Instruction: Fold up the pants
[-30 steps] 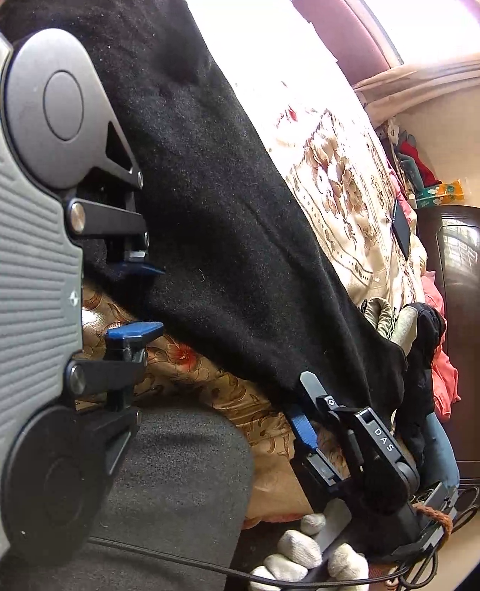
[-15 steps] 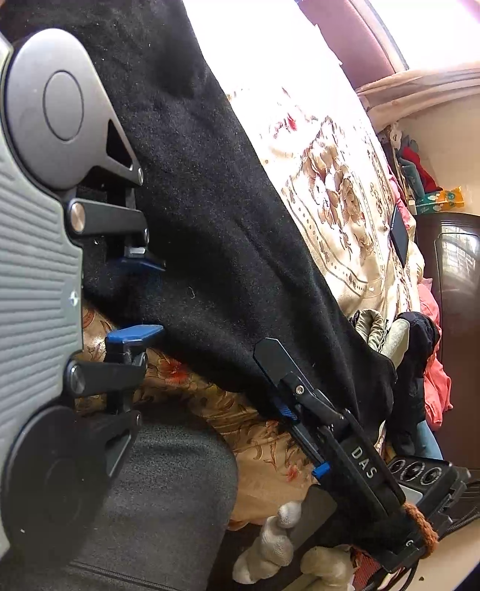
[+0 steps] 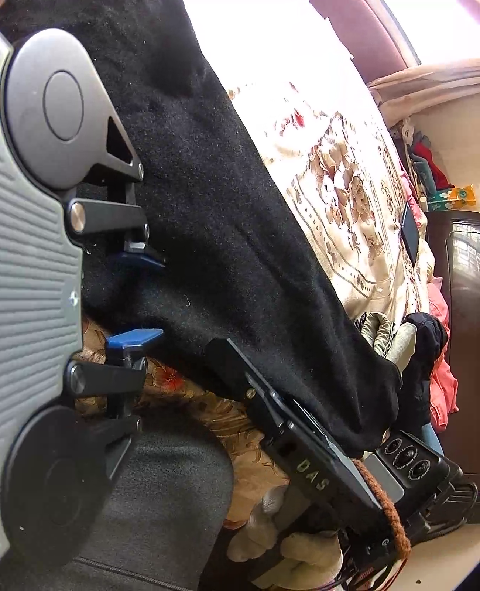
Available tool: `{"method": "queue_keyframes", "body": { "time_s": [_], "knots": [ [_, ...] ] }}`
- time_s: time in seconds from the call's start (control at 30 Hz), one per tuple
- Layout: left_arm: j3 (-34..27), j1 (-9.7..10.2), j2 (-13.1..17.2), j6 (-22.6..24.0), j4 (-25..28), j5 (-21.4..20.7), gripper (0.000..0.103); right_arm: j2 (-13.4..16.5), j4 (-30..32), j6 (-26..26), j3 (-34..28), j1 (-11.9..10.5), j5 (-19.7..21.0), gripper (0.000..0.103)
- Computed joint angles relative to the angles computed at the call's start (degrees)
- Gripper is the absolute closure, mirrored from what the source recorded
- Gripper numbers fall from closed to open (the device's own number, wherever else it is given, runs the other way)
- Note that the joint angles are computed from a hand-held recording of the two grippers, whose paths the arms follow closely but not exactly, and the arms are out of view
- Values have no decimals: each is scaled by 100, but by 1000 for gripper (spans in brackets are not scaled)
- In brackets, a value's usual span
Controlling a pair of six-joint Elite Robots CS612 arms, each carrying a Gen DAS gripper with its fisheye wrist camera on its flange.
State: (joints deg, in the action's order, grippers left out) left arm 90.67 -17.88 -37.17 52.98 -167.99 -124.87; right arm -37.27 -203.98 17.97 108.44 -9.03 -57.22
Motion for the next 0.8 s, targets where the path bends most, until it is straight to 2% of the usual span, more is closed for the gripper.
{"method": "queue_keyframes", "body": {
  "time_s": [0.03,0.07,0.13,0.17,0.27,0.33,0.4,0.43,0.47,0.53,0.6,0.67,0.8],
  "knots": [
    [3,-6,-2,29,16,3,54,60,-243,529,22,-51,28,76],
    [-1,-12,-2,81,74,-14,54,105,-429,1038,51,-84,-1,96],
    [13,-26,-27,230,225,-19,54,159,-677,1893,105,-112,-33,97],
    [34,-32,-54,379,339,-27,54,149,-829,2056,170,-82,-77,98],
    [102,-40,-103,759,577,-26,54,30,-912,2034,320,45,-291,98],
    [120,-54,-79,828,503,20,52,13,-765,2072,330,77,-356,98],
    [73,-64,-54,675,544,9,52,-7,-445,2031,305,124,-696,94],
    [60,-66,-56,605,545,-4,52,17,-418,2119,278,98,-650,93],
    [64,-64,-64,559,499,-30,52,47,-499,2323,256,64,-613,92],
    [76,-52,-73,535,426,-110,52,8,-768,2406,321,55,-844,86],
    [74,-44,-67,556,488,-125,51,-27,-1239,2590,471,36,-1242,70],
    [89,-58,-31,543,420,-60,51,-13,-1770,3040,643,3,-1756,62],
    [123,-72,-22,455,334,-73,48,109,-2598,4133,994,-70,-2859,63]
  ]
}}
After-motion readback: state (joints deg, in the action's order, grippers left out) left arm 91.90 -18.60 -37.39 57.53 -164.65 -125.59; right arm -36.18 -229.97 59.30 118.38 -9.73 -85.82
